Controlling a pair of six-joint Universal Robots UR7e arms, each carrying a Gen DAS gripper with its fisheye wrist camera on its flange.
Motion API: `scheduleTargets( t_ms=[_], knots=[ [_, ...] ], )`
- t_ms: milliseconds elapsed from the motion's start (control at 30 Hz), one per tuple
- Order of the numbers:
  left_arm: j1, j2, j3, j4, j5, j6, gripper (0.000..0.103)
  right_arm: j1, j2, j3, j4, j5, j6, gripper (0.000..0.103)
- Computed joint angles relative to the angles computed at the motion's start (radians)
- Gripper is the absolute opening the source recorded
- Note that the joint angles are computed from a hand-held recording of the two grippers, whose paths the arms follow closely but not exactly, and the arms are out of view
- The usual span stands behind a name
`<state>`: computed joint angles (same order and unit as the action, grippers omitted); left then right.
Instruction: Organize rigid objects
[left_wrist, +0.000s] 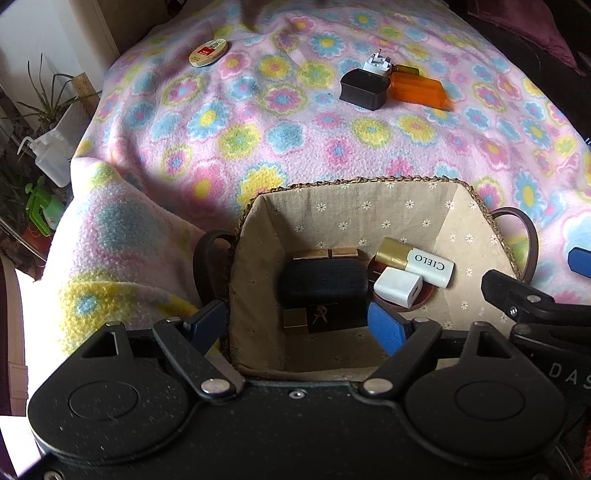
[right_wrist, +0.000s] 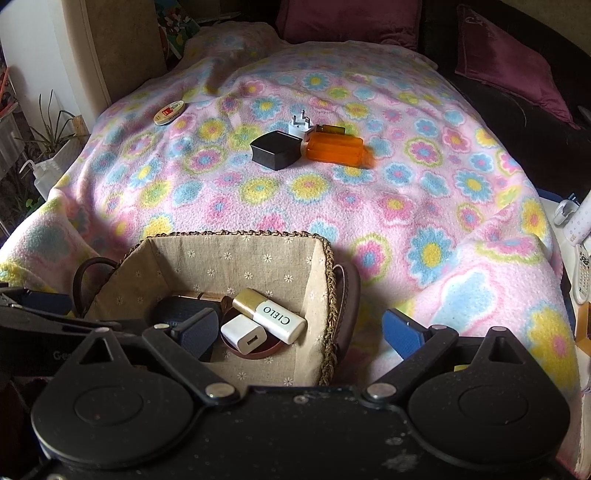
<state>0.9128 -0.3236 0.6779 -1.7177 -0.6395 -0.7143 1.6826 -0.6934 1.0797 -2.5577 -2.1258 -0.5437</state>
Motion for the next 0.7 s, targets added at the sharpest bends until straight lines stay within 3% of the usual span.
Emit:
scheduleTargets(
  t_ms=[233, 500, 700],
  knots=[
    [-0.001, 0.031, -0.063, 0.071, 0.019, -0.013, 0.081, -0.005, 0.017, -0.065, 0.114, 0.004, 0.056, 0.096],
    [0.005, 0.085, -0.181, 0.176, 0.009, -0.007, 0.081, -0.021, 0.084, -0.255, 0.348, 0.028, 0.218, 0.096],
    [0.022, 0.169, -0.368, 0.274, -0.005, -0.014, 0.081, -0.024, 0.215, -0.488, 0.364, 0.021, 0.174, 0.096]
  ],
)
